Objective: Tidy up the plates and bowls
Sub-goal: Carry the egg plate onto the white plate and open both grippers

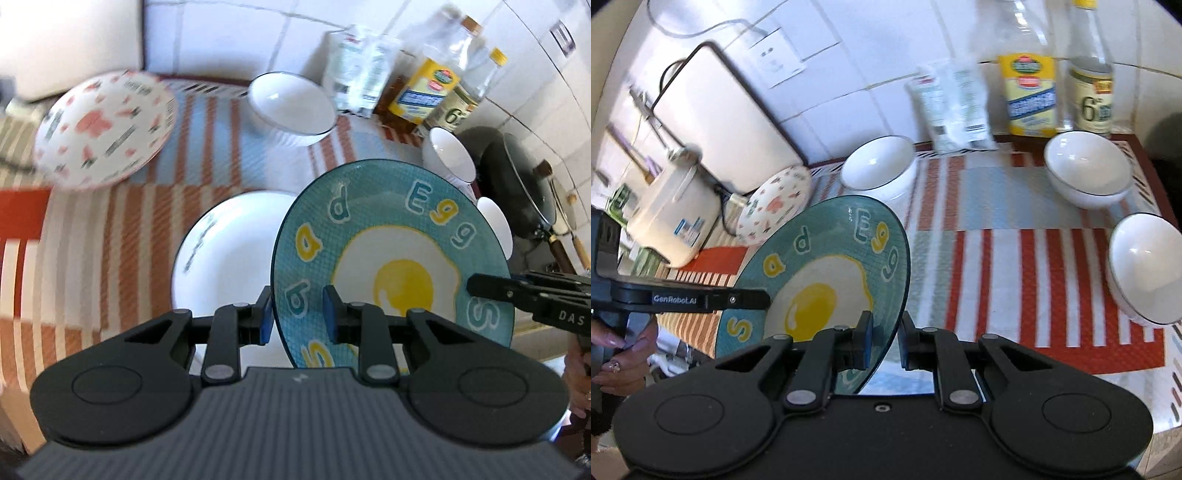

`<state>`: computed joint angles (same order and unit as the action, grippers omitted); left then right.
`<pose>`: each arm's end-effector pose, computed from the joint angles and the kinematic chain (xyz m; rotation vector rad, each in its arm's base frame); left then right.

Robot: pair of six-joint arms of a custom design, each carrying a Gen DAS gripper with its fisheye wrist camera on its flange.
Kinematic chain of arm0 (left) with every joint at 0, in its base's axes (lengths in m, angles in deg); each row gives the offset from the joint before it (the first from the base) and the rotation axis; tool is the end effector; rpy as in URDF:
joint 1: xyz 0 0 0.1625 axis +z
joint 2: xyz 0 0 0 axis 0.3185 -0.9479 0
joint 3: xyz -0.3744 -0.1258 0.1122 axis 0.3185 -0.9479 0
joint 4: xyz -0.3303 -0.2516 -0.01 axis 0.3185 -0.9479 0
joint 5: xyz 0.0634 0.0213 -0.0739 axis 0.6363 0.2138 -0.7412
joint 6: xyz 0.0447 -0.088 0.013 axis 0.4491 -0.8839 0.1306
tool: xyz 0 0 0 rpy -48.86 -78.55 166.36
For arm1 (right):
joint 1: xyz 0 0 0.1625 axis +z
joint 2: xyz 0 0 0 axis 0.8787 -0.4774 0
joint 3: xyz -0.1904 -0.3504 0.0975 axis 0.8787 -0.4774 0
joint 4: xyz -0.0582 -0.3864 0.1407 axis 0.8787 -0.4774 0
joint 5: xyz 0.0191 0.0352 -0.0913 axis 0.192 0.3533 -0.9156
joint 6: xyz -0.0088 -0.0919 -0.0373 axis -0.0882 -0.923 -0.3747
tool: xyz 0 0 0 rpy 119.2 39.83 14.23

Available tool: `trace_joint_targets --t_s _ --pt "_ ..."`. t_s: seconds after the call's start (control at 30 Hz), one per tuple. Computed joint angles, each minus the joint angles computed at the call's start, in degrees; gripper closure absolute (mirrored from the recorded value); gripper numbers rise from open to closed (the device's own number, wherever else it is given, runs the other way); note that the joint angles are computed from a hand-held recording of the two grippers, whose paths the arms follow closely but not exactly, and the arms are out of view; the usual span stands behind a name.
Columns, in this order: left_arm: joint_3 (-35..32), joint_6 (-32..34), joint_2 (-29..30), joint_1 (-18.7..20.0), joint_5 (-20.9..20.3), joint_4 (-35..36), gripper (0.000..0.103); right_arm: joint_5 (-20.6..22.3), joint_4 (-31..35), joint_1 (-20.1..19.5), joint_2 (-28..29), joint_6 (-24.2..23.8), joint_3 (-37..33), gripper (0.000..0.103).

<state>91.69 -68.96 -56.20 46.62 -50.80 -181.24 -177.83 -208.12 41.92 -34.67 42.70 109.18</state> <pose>-0.0709 -0.5824 0.2547 0.2242 2.6973 -0.5180 0.2444 -0.5914 0.0987 0.4844 -2.7359 0.5008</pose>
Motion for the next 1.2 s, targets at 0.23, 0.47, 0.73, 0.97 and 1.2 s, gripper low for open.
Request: trace_joint_targets --t_s 0.23,0.47,0.73,0.97,1.2 --pt "3.5 -3.8 -2.4 3.3 1.6 -0.8 0.078 2.4 3.5 -0.1 4.0 0.9 -2.3 0.084" --pt "3.0 -6.2 -1.9 6.3 2.9 0.9 0.078 5.4 6.2 -1.6 8.8 1.6 -5.7 0.084" --pt "2.0 -6.5 -0.1 7.8 2.8 -0.3 0.079 5.3 9.4 -3.0 12.1 3.1 -9.0 0.084" --pt "0.9 -5.8 1.2 6.5 6.1 2.2 0.078 3.6 9.2 -2.6 13.0 2.4 -10.2 0.084" --pt "-0.8 -9.1 2.3 7.0 5.1 4.1 0.079 -0.4 10.3 -1.3 13.3 1.2 -10.8 0.080"
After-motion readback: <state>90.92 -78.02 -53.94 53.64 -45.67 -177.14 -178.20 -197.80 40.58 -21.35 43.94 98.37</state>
